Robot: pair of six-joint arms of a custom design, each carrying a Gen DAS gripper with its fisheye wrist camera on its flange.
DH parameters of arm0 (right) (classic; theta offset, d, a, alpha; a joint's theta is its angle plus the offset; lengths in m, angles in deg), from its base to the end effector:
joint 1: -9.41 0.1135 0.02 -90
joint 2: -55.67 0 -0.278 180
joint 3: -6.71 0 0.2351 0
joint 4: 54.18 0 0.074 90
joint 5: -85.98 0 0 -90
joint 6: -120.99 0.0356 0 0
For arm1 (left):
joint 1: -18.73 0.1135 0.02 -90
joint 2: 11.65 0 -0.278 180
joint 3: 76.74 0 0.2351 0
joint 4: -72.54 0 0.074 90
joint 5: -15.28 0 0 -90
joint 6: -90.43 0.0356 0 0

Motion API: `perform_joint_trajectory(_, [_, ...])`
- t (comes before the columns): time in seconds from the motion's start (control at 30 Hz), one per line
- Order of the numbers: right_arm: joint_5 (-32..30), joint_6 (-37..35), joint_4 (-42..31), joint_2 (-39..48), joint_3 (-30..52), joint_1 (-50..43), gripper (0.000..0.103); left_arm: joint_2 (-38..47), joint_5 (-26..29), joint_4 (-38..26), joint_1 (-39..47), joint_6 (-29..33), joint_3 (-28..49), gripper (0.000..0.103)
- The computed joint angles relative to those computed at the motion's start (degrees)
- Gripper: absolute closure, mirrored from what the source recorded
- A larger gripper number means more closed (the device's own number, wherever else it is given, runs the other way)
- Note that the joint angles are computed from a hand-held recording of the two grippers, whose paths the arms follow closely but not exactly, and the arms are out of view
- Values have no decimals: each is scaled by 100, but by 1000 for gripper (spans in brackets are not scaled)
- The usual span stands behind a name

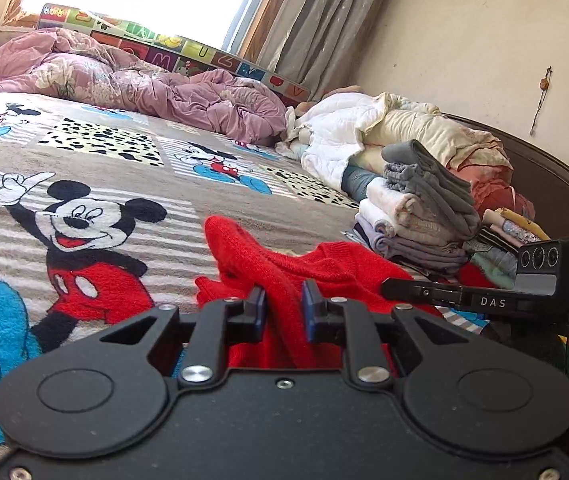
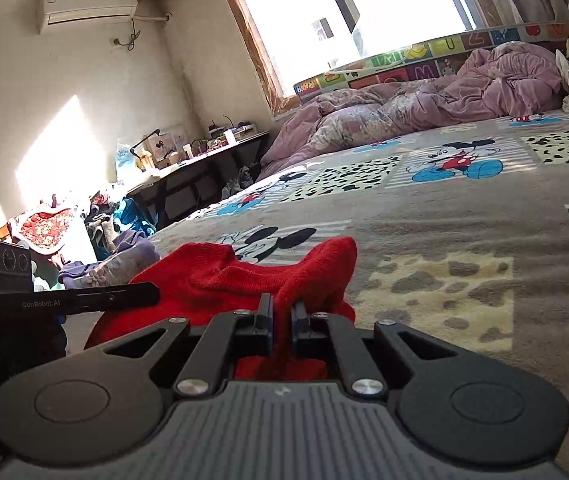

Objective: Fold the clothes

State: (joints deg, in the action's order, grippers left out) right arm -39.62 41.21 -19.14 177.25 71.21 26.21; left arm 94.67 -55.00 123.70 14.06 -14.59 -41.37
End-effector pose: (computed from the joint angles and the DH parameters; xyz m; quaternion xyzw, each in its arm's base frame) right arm 0.3662 0.1322 0.1143 -0.2159 0.7784 0.3708 0.4582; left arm 0.2741 -0.0344 0.1217 0.0254 0.8116 -0.2349 0.5343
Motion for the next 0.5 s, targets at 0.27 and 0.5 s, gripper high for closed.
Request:
perform_joint_trajectory(0.27, [777, -292, -343, 171, 104, 376, 91, 20, -758, -944, -325, 274, 293, 84])
perform_joint_trajectory(0.5, [1222, -1019, 775, -796, -1021, 476, 72, -878, -1355, -218, -596, 361, -451, 72])
